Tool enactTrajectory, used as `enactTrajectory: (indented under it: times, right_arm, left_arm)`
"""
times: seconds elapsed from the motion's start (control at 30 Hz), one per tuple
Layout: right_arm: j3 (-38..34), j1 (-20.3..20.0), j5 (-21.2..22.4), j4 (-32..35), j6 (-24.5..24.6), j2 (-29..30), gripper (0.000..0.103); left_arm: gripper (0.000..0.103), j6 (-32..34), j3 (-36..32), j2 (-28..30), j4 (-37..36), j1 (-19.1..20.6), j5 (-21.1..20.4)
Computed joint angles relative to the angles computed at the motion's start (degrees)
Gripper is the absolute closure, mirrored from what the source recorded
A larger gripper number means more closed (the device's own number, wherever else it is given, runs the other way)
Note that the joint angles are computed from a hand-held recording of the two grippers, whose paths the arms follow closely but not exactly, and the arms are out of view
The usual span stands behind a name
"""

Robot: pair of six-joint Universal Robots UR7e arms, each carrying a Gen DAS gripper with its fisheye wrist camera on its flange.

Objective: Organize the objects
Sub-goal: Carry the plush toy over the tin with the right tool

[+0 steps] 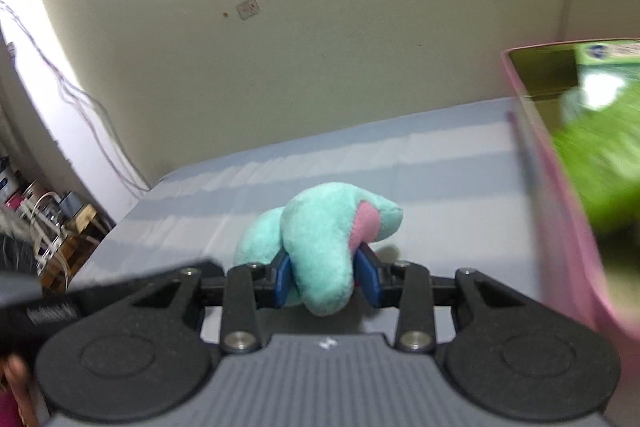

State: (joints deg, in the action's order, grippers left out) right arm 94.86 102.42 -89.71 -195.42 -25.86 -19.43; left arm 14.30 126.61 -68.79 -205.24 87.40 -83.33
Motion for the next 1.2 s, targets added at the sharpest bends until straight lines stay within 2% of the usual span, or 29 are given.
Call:
enactTrajectory:
  times: [0.17, 0.27, 0.37, 0.63, 0.8, 1.0, 1.2]
  right_arm:
    - [11.86, -3.83, 4.48, -6.29, 0.23, -6.45, 0.070]
    - [16.68, -5.68, 6.49, -8.82, 2.18, -9.55, 0.070]
    - [19.05, -6.60, 7.67, -11.40, 2.00, -10.74, 0.070]
    - [27.43, -12.90, 11.79, -18.98, 2.69, -14.95, 0.070]
    - [31.35, -16.13, 14.84, -23.01, 1.68, -17.99, 0.070]
    - [31.43, -16.58, 19.37, -29.27, 0.11, -19.86, 0.070]
    - [25.90, -17.11, 21.80, -28.08, -0.09, -20.80, 0.070]
  left_arm:
    - [0.010, -0.98, 5.14, 1.30, -1.52, -4.76, 3.39]
    - [0.012, -3.74, 5.37, 2.59, 0.52, -5.17, 2.81]
    - [0.012, -5.34, 6.10, 3.17, 2.01, -6.41, 2.23]
    - [0.046, -3.43, 5.87, 4.65, 7.57, -11.75, 1.40]
    - [0.049, -2.82, 6.39, 5.78, 7.21, -16.33, 4.41]
    - [0.049, 1.50, 3.96, 6.52, 6.53, -21.47, 6.39]
    - [0.049, 5.44, -1.92, 11.32, 5.32, -25.06, 10.10]
